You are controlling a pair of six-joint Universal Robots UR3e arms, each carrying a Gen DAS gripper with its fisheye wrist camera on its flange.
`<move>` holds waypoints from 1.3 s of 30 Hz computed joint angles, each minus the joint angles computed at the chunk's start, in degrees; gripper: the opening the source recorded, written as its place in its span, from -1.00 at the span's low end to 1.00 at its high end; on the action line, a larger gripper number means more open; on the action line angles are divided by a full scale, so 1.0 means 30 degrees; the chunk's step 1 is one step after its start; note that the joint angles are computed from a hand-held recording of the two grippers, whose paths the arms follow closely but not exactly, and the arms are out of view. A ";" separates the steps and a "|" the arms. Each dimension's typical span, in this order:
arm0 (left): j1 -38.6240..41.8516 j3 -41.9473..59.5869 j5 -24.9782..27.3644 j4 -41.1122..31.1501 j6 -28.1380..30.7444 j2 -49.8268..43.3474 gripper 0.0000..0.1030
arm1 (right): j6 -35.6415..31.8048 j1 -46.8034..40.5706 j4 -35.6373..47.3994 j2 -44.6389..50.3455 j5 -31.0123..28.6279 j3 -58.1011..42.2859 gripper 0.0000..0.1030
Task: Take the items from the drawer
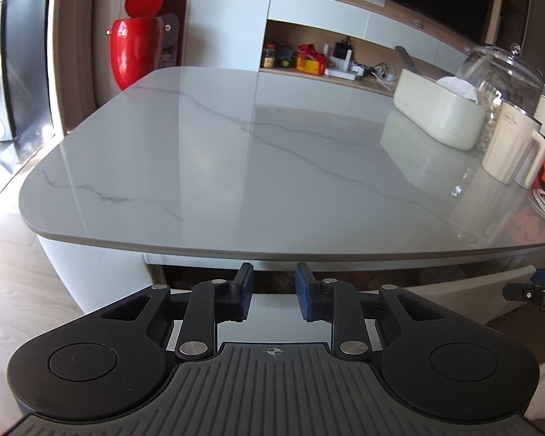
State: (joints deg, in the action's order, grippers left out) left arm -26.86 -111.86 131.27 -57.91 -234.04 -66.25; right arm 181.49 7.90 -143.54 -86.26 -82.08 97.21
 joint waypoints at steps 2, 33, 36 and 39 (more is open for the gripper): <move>0.0055 0.0246 0.0198 0.0265 0.0058 -0.0983 -0.46 | -0.0116 0.0054 -0.0109 -0.0173 -0.0064 0.0239 1.00; 0.2126 0.0944 -0.3572 -0.1931 0.2293 -0.0070 -0.54 | 0.3609 0.3738 0.4873 0.6151 -0.2926 -0.9662 1.00; 0.2294 0.1041 -0.4996 -0.3155 0.2576 0.1051 -0.54 | 0.3619 0.3718 0.5318 0.5474 -0.2562 -0.9043 1.00; 0.0890 0.1107 -0.5302 -0.4407 0.1650 0.1814 -0.54 | 0.3186 0.3041 0.6083 0.4005 -0.1018 -0.7515 1.00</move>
State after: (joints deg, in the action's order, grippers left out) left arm -24.19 -108.54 115.36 -71.13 -229.09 -60.80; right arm 191.04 17.02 -125.29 -74.24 -85.14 74.67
